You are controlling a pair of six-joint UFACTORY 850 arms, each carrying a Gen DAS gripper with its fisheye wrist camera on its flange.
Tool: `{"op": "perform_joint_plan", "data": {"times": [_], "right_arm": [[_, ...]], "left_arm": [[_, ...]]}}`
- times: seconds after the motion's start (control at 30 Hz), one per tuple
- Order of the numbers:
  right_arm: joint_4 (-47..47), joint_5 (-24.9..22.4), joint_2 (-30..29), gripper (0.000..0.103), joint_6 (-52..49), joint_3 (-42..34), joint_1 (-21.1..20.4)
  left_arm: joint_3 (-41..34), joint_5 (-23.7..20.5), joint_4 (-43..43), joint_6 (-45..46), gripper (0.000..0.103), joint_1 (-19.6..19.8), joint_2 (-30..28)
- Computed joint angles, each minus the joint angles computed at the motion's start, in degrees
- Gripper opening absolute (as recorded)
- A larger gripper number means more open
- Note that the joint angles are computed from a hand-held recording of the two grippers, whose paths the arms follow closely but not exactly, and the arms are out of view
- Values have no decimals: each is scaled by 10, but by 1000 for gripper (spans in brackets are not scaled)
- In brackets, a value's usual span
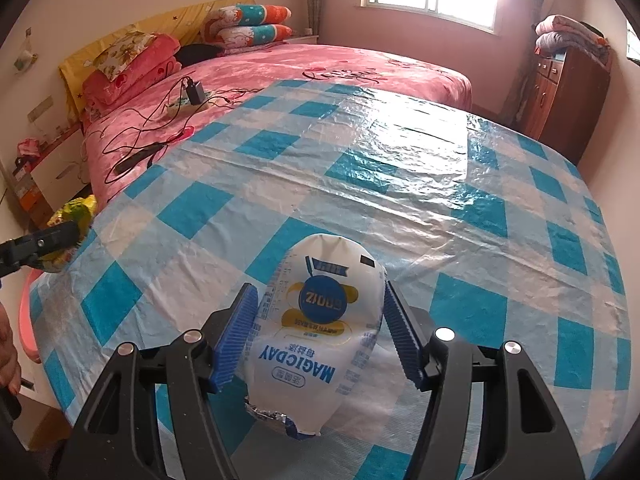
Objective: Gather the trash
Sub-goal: 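Lift both bags and carry them with both tools over the orange bucket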
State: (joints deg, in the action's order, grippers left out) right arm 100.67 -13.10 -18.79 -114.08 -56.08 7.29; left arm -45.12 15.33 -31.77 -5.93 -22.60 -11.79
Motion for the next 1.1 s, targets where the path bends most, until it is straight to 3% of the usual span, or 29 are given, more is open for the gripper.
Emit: {"op": "perform_joint_plan", "data": {"times": [0.1,0.33,0.7,1.1], "right_arm": [[-27,-7,-2,64,34,-3,1],[1,-2,6,64,6,-6,16],[-130,-49,4,64,149,-20,45],[-237,-104,-6,64,248,-42,108]], "left_arm": [[14,6,-3,0,49,6,12],[48,16,-20,6,49,23,37],[92,27,-81,57,49,49,68],[142,38,-123,86,49,84,101]]}}
